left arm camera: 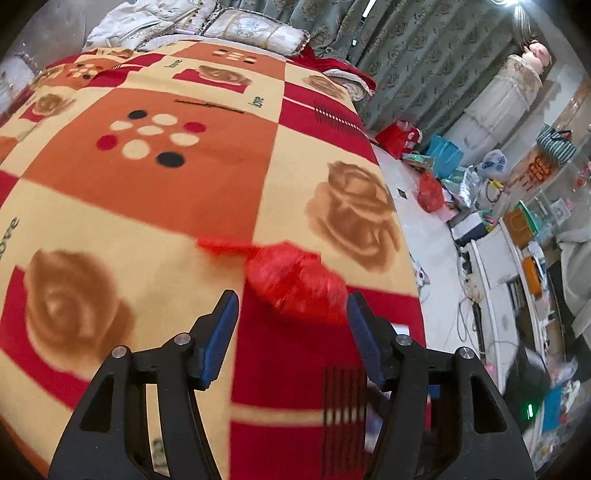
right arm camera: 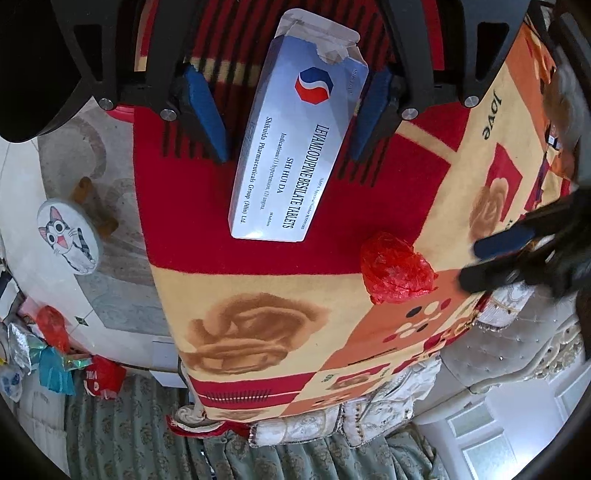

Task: Collect trash
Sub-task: 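Grasp the red plastic bag with the left gripper while the right grasps the white-blue medicine box, then carry the red bag and the medicine box over the black bin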

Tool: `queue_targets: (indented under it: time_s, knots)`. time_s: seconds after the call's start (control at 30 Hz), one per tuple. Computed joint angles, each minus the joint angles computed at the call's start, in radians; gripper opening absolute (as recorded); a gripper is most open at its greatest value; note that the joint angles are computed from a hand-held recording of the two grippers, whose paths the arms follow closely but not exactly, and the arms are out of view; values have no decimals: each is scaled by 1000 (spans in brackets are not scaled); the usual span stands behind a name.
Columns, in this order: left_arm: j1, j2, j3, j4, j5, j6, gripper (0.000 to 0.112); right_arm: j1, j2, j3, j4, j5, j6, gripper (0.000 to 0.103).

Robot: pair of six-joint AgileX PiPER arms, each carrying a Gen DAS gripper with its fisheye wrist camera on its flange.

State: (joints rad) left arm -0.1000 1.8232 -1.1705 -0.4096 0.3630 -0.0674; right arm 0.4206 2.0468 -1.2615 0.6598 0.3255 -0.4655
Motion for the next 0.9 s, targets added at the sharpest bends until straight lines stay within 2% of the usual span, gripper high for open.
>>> queue_targets:
  time_s: [0.17,0.27,0.33,0.37,0.4,0.47,0.53,0.63,0.7,0.83,0.9]
  knots:
    - [-32,134,-140,209,46,-212,60,2,-6,30,102,-36,-94,70]
    - [-25,180,-169,170,53,-163,59,9,-13,54,173,-71,-162,70]
    - [-11,194,-172,89,58,-83,42,15,-19,72,210,-95,-204,67]
    - [-7,194,-172,79,69,-65,37,21,-22,78,185,-110,-185,56]
    - [-6,186,-162,74,66,-52,30,20,-27,85,199,-112,-203,55]
    - [-3,139,-106,63,51,-23,25,5,-36,97,309,-91,-304,54]
    - [-3,87,-53,67,43,-7,24,1,-60,123,374,-98,-368,54]
    - [-15,-16,57,58,18,38,24,-5,-120,195,556,-106,-548,54]
    - [-36,-84,132,86,3,34,24,-6,-148,225,579,-106,-570,54]
    - [-83,-180,240,176,-22,-40,24,2,-211,298,654,-117,-640,54]
    - [-118,-225,293,281,-45,-142,24,7,-244,332,695,-125,-673,54]
